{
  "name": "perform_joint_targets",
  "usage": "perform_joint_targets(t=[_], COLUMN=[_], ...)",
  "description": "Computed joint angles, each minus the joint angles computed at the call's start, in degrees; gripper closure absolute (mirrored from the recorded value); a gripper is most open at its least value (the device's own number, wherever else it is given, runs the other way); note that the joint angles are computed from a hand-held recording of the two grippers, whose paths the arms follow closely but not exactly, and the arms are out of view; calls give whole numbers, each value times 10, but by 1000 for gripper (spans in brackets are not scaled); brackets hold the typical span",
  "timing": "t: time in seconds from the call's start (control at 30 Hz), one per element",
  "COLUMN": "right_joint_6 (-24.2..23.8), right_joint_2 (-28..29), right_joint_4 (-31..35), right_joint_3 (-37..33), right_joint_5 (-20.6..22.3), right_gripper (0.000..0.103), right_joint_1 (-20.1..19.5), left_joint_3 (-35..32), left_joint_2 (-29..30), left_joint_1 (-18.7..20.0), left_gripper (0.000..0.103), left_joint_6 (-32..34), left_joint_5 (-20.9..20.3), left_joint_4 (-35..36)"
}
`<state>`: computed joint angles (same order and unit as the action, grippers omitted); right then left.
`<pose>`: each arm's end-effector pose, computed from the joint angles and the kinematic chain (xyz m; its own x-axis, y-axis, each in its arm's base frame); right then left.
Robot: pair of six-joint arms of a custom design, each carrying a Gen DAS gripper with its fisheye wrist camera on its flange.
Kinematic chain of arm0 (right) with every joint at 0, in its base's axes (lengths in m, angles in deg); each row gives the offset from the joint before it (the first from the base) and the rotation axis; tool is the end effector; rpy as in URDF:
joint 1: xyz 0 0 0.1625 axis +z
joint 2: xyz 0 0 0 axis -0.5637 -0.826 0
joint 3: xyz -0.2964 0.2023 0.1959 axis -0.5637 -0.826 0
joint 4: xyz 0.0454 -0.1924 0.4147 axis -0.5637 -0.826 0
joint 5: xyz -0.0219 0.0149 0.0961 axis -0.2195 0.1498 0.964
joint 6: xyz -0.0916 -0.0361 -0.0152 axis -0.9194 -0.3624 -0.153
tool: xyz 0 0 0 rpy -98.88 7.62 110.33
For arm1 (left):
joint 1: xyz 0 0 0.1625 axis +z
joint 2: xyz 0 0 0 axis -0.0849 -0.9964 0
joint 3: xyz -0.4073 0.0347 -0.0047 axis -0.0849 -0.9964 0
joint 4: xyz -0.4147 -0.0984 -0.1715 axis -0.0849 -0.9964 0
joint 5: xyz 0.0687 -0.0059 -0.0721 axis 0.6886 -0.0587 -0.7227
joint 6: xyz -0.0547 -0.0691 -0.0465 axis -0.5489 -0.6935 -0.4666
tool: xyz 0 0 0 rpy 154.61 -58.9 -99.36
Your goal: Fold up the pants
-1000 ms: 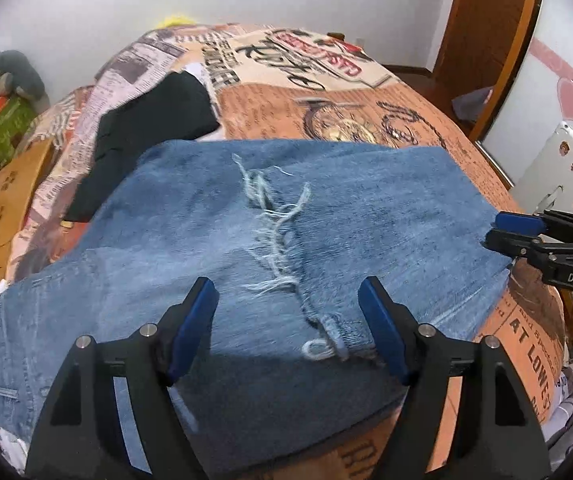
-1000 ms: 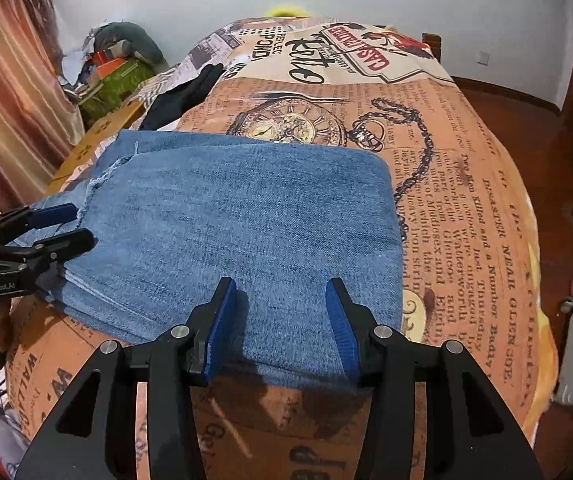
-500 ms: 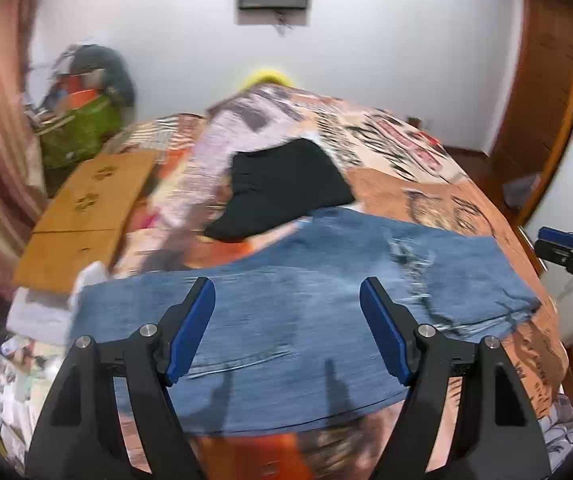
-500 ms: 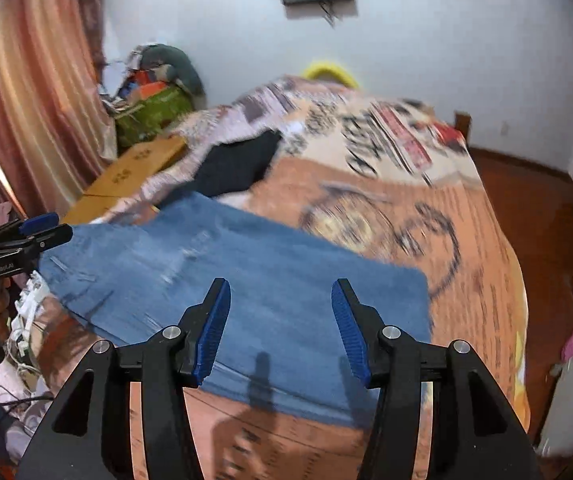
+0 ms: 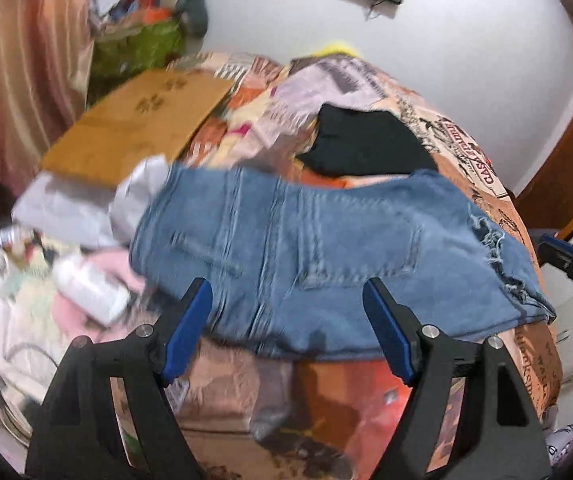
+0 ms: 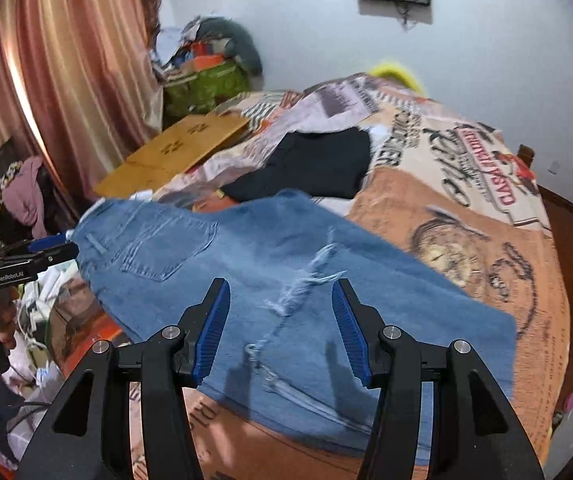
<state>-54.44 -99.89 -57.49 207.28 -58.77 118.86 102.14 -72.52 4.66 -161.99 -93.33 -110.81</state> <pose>0.0959 -0.3275 0.4491 -0.5780 -0.7161 0.3912 -0.8089 0.5661 -0.1589 -0.3945 -0.1948 0.0756 -0.7823 -0.4046 -0.4736 0.1092 0.6595 -0.7437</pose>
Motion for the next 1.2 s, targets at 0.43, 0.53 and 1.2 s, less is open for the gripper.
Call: perform_joint_targets(t=[0.43,0.53,1.2], right_joint_6=[16,15,3], right_joint_2=[13,15,12], right_joint_4=[7,9,22], right_joint_3=[31,31,30], right_joint_5=[-67,-66,-51], right_gripper=[53,53,48], right_joint_1=[-8,-9,-18], left_joint_3=[139,150,125], left_joint_2=[-57,-62,-59], left_joint_1=[-12,-9,82], left_gripper=[26,26,57], left_joint_6=[-39,-48,-83], left_joint_5=[-30,-21,9], left_joint_4=[-242,-266,-219])
